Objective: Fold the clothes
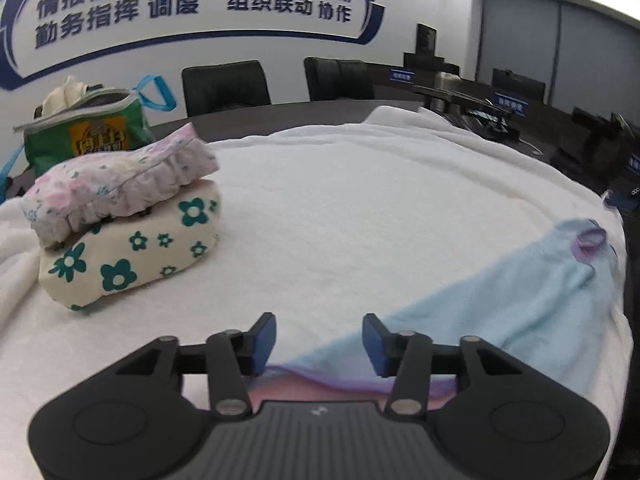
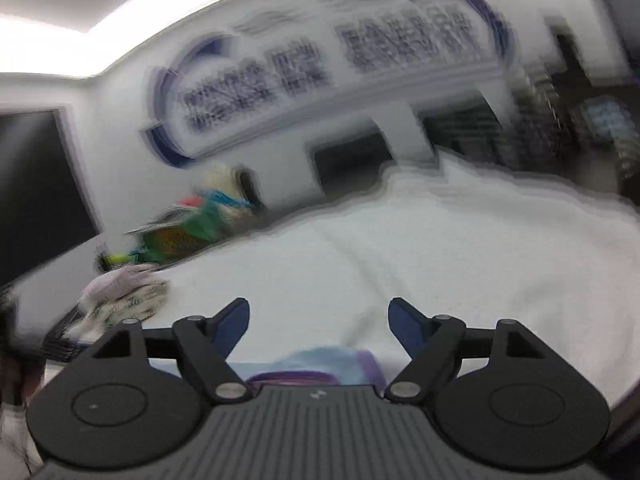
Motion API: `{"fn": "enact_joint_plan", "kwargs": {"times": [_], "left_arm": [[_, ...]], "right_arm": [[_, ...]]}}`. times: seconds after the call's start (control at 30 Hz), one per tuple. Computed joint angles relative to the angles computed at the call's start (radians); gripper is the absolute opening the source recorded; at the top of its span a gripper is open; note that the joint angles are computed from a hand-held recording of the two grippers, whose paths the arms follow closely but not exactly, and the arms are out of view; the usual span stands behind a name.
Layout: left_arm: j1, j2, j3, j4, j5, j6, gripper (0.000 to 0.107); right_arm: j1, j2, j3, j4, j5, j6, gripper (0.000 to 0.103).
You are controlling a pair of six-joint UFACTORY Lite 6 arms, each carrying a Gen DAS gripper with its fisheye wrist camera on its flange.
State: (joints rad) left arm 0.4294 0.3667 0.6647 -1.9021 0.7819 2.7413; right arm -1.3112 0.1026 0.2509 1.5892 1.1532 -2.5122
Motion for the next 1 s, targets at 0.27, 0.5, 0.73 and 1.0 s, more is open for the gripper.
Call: {"fn": "enact_joint_plan", "kwargs": {"times": [0.27,0.5,0.73,1.0], "left_arm": [[0.023,0.064,-0.023,-0.152,0.003,0.188,0.006],[0.095,0.03,0.056,0.118,-0.004,-0.045,0.035],[0.099,0.152,0.246,0.4,0.056,-0.276,0.042],[0.098,0.101,0.109,0.252,0.021,-0.039,0.003]], "right_arm": [[0.41,-0.093,-0.133,0.596,-0.25,-0.352,0.004],[0.338,-0.19,-0.186,0.475,-0.128,-0.446,0.059],[0.632,0.054,0.194,0.138,-0.282,-0.368,0.059],[0.695,0.174,0.429,-0.25,-0.455,-0.076,0.004]]}}
